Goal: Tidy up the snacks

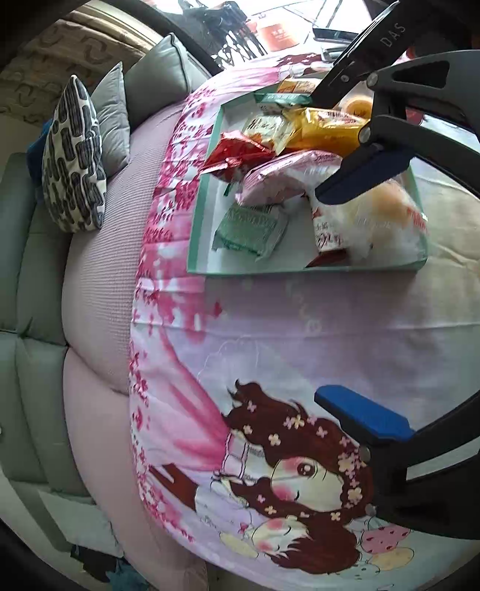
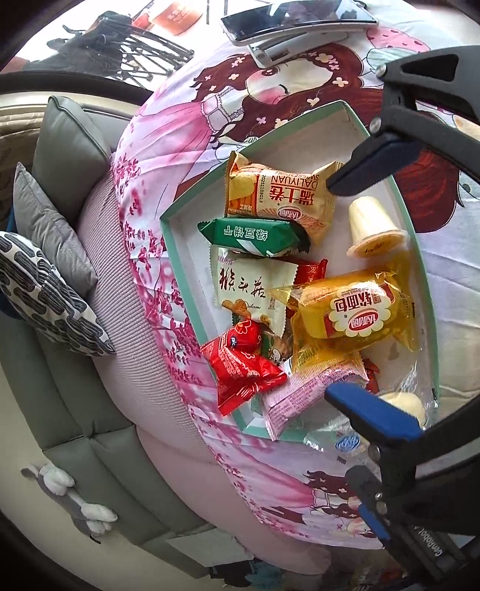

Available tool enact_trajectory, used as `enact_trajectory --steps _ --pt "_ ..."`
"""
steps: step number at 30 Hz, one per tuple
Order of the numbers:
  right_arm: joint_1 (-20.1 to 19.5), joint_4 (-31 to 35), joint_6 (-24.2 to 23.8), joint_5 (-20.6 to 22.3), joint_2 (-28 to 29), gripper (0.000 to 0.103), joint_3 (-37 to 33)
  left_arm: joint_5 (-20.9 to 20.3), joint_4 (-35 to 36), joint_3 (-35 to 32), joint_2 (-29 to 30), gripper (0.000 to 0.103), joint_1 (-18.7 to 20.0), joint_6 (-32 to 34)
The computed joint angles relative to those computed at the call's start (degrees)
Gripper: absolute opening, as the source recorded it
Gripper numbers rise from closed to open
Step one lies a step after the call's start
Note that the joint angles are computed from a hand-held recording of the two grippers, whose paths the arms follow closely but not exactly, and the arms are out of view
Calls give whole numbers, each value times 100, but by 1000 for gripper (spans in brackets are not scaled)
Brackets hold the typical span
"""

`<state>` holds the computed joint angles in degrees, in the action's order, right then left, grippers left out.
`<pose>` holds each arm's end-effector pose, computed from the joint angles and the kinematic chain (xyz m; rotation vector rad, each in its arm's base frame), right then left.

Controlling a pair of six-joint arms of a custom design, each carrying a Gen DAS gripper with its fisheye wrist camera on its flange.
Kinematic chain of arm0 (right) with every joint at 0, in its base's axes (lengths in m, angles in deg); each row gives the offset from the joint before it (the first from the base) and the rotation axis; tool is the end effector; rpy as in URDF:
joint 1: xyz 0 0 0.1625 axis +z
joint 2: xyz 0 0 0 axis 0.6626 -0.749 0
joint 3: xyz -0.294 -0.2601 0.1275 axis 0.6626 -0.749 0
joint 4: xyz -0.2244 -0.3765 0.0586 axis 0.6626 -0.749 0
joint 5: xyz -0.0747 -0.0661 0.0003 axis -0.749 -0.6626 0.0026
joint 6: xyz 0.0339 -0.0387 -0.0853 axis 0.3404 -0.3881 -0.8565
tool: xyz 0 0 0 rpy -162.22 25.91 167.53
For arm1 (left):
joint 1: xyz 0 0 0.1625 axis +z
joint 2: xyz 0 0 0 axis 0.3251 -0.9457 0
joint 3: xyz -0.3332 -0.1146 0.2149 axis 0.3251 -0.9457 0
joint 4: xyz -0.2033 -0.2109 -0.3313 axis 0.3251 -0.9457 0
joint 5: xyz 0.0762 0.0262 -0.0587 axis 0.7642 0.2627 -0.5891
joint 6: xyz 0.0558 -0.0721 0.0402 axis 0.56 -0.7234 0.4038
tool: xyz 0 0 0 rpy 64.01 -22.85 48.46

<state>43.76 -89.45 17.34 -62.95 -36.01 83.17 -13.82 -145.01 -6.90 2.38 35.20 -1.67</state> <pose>0.0226 -0.7044 0.2350 -0.0596 -2.3807 0.7928 -0.2743 -0.7308 -0.0060 0.1472 2.4203 -0.6367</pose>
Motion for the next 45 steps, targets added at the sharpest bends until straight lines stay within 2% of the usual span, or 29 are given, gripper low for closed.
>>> enact_trajectory --steps 6,10,18,21,27,38,45 --pt "24 -92 -89 -1 -7 103 57 390 168 40 -31 101 -17 -110" --pt "62 -223 -188 70 -85 103 220 680 509 224 -140 101 -56 -447" --pt "118 -592 -496 80 -325 103 915 941 1175 937 -534 101 -142 -1250" --pt "91 -691 -519 44 -396 103 1123 883 1524 1183 -684 101 -131 -1669" --pt "5 -813 -493 -47 -528 103 1460 863 1637 1479 -853 101 -170 -1967" --pt "18 -965 -687 -17 -549 103 1632 854 1731 1512 -878 101 -166 -2040" --pt "27 -896 -713 -65 -494 103 1567 661 1665 1457 -850 101 -97 -1919"
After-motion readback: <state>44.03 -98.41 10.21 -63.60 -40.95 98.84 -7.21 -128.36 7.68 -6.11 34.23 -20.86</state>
